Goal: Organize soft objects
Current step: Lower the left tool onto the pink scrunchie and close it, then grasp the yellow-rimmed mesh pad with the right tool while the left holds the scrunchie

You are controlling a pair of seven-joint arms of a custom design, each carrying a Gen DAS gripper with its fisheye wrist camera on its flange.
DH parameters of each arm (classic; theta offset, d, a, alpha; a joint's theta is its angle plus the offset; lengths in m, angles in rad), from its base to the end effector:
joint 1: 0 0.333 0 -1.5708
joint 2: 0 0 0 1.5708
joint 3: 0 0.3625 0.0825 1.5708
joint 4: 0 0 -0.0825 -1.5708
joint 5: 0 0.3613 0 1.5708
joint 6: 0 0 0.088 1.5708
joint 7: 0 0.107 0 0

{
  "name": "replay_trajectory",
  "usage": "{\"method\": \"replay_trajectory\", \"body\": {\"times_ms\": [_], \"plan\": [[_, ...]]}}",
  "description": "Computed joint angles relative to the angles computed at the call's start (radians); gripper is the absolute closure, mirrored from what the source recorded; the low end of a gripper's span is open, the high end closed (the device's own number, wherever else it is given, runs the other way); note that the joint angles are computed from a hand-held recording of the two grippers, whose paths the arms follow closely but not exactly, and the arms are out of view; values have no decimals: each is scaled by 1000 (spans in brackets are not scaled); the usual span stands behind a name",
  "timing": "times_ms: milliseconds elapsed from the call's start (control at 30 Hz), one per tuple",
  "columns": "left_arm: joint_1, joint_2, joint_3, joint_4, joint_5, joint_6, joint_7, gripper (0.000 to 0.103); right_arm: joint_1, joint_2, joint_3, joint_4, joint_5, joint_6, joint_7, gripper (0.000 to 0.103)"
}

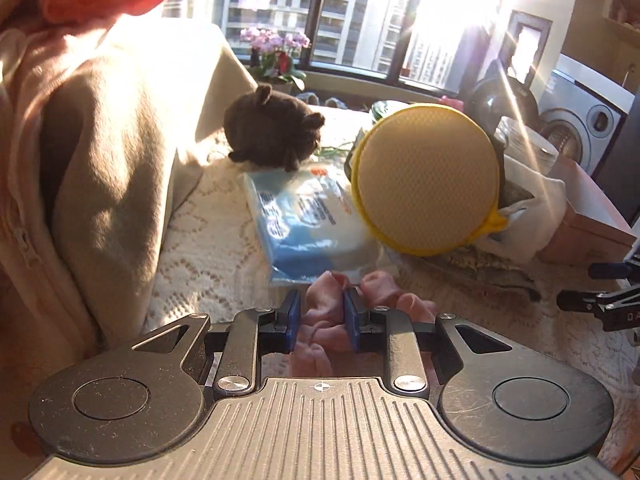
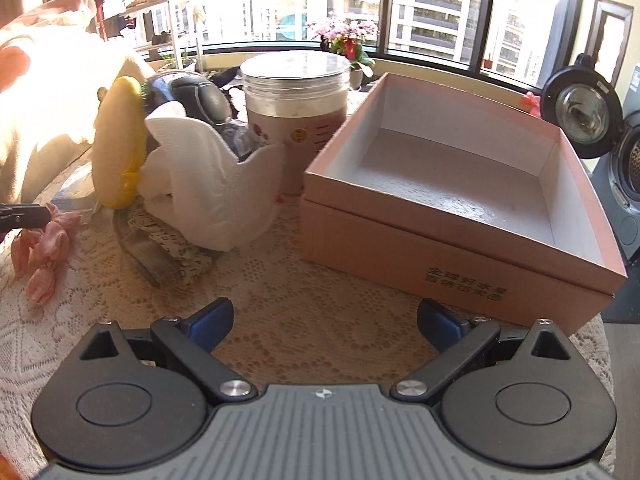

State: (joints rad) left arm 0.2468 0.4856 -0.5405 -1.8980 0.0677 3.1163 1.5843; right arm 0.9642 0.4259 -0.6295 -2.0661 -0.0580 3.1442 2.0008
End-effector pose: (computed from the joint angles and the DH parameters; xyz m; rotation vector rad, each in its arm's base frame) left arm 0.6671 -0.1458 0.4287 -1.6343 2.0392 -1.0369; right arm 0.5863 0.2580 0.4038 -1.8490 1.6721 -0.6593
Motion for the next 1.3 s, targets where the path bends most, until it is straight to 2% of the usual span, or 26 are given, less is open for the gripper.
{"method": "replay_trajectory", "body": {"times_ms": [100,133,167,200,233,300,400,433,500,567,633,667,700,767,833,933,1100,1133,1200,1300], "plan": [[78,20,-103,-29,23,27,73,72,-44,-15,61,12,-5,-12,-32,7],[139,33,-181,-40,27,15,107,72,-53,-22,75,12,-10,-14,-36,8],[205,58,-262,-43,32,-7,134,72,-53,-24,77,13,-17,-12,-35,8],[237,73,-311,-44,1,-27,181,71,-44,-25,66,14,-27,-8,-30,8],[242,75,-325,-50,-20,-26,217,70,-26,-26,46,11,-38,0,-24,8],[199,59,-277,-65,35,14,187,69,-3,-28,21,8,-49,12,-23,9],[167,61,-248,-63,37,41,144,69,-37,-44,65,8,-42,40,-66,18],[163,63,-245,-64,46,48,135,69,-62,-50,99,15,-35,51,-95,19],[135,54,-212,-69,69,68,111,69,-155,-62,215,41,-15,76,-166,21],[115,43,-186,-74,87,77,79,71,-265,-53,351,97,4,86,-235,32],[41,11,-98,-82,100,94,26,76,-369,-27,484,177,28,54,-302,49],[2,1,-52,-85,113,108,6,78,-403,-12,532,218,43,29,-331,50],[-20,-5,-25,-92,127,124,-7,79,-425,15,565,269,58,3,-357,50],[-64,-12,29,-98,157,153,-29,79,-426,56,576,353,87,-61,-379,50],[-46,-6,14,-93,182,146,-48,80,-404,97,552,425,102,-120,-360,50],[35,19,-68,-84,213,132,-74,83,-376,142,510,487,99,-154,-309,50],[87,39,-116,-91,262,147,-105,83,-400,212,545,611,99,-256,-295,51],[96,43,-124,-92,270,150,-112,83,-412,215,567,628,99,-284,-313,63],[111,48,-137,-93,286,151,-127,83,-424,213,601,648,91,-329,-353,76],[121,52,-145,-91,306,151,-144,83,-427,198,626,645,91,-344,-387,87]]}}
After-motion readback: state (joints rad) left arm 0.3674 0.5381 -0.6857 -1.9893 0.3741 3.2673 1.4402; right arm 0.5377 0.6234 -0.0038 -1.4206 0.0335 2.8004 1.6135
